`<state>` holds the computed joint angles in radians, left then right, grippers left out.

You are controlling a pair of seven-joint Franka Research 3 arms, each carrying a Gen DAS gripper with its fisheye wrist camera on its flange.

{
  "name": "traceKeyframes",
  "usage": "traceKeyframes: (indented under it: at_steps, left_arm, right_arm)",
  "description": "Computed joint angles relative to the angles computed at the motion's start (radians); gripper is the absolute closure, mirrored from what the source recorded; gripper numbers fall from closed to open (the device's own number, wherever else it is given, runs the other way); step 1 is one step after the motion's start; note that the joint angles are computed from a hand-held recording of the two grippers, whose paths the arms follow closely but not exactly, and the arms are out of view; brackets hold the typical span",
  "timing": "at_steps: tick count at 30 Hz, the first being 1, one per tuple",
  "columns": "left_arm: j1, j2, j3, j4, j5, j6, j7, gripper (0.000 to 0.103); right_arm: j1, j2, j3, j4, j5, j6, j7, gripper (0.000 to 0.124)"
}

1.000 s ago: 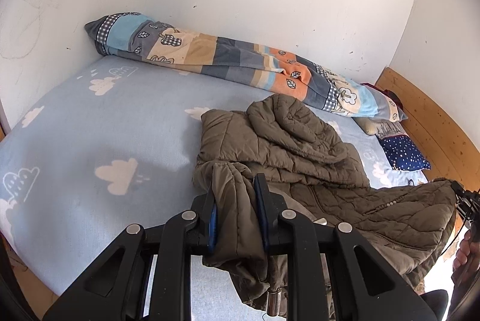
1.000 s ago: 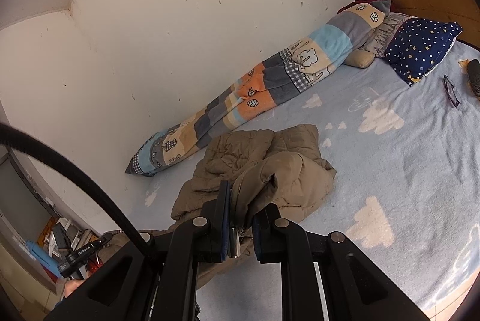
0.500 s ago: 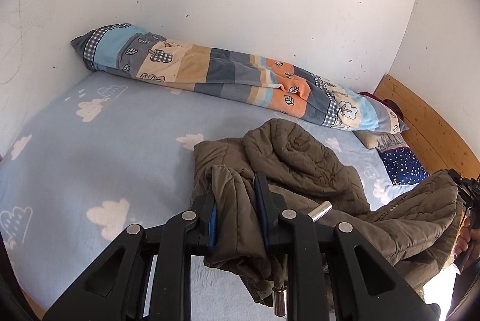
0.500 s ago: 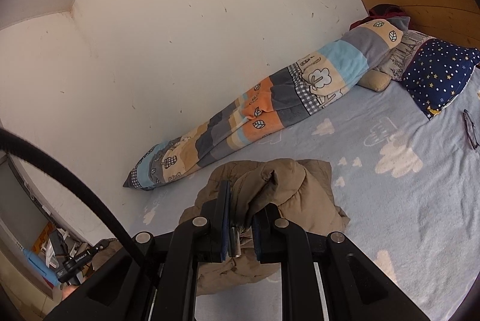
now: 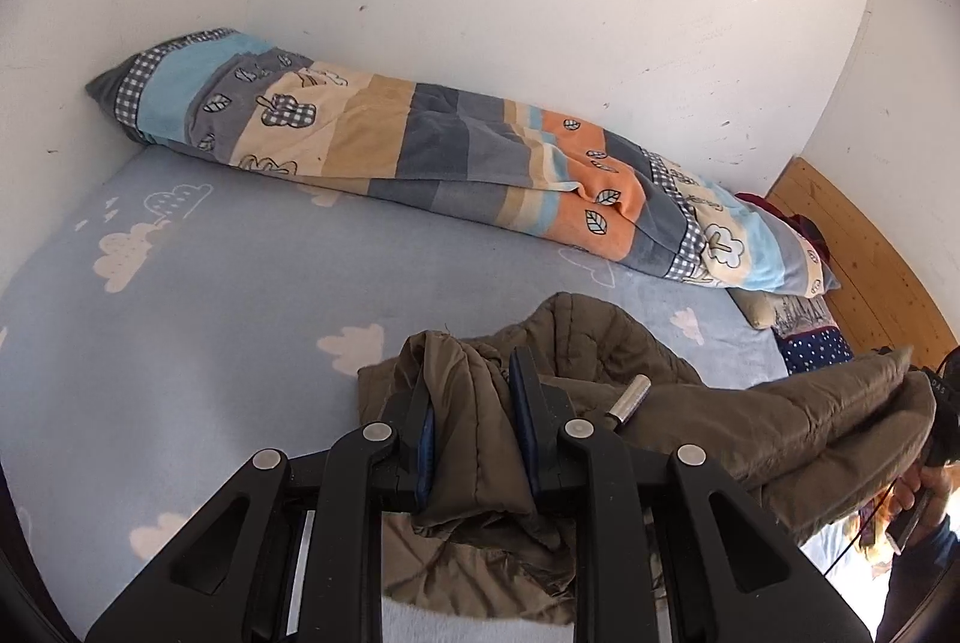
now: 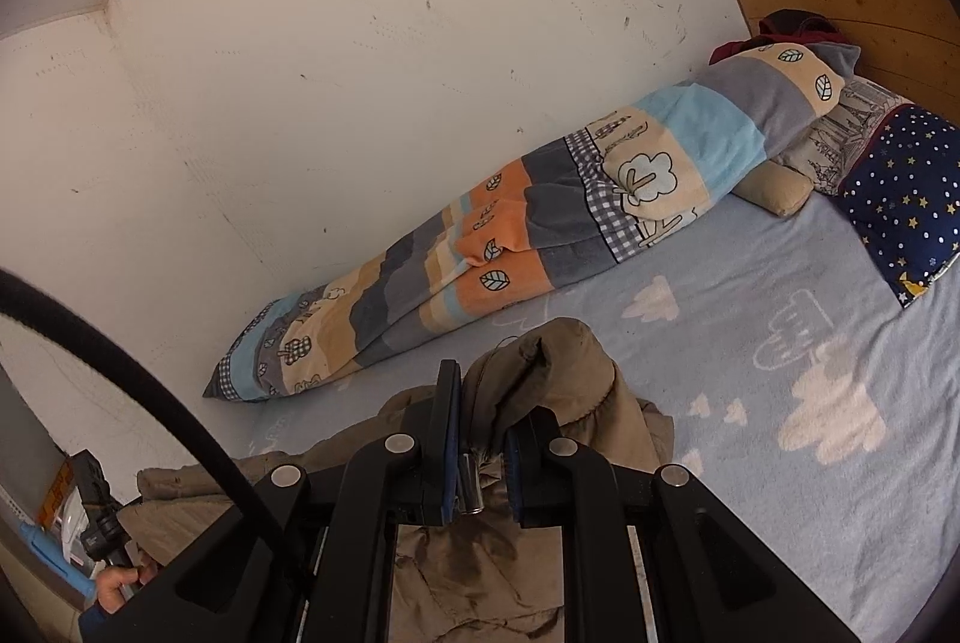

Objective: Fold large clothes
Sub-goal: 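Open both grippers to release the folded jacket, then grasp the jacket below the hood with both grippers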

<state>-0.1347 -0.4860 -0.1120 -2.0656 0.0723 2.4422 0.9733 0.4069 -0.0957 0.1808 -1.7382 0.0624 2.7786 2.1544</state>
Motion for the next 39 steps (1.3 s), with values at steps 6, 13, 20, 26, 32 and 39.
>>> traceKeyframes:
  at_steps: [6,13,20,26,32,39]
  left_arm:
    - [0.005,0.208,0.048,0.122,-0.103,-0.008,0.060,0.080]
    - [0.062,0.400,0.053,0.232,-0.276,-0.079,0.138,0.078]
    - [0.117,0.478,0.030,0.246,-0.446,-0.068,0.149,0.071]
    - [0.150,0.450,0.027,0.202,-0.513,0.030,0.112,0.037]
    - [0.151,0.371,0.047,0.167,-0.484,0.060,0.128,0.036]
    - [0.037,0.280,0.018,0.151,-0.438,0.053,0.302,0.036]
  right_arm:
    - [0.013,0.212,-0.041,0.200,0.005,-0.053,-0.008,0.111]
    - [0.045,0.450,-0.103,0.420,0.022,-0.154,0.023,0.110]
    - [0.077,0.635,-0.148,0.603,0.010,-0.267,0.084,0.110]
    - [0.034,0.694,-0.114,0.653,0.117,-0.298,0.091,0.096]
    - [0.008,0.593,-0.110,0.534,0.173,-0.214,0.059,0.077]
    - [0.039,0.452,-0.081,0.430,0.112,-0.197,-0.127,0.084]
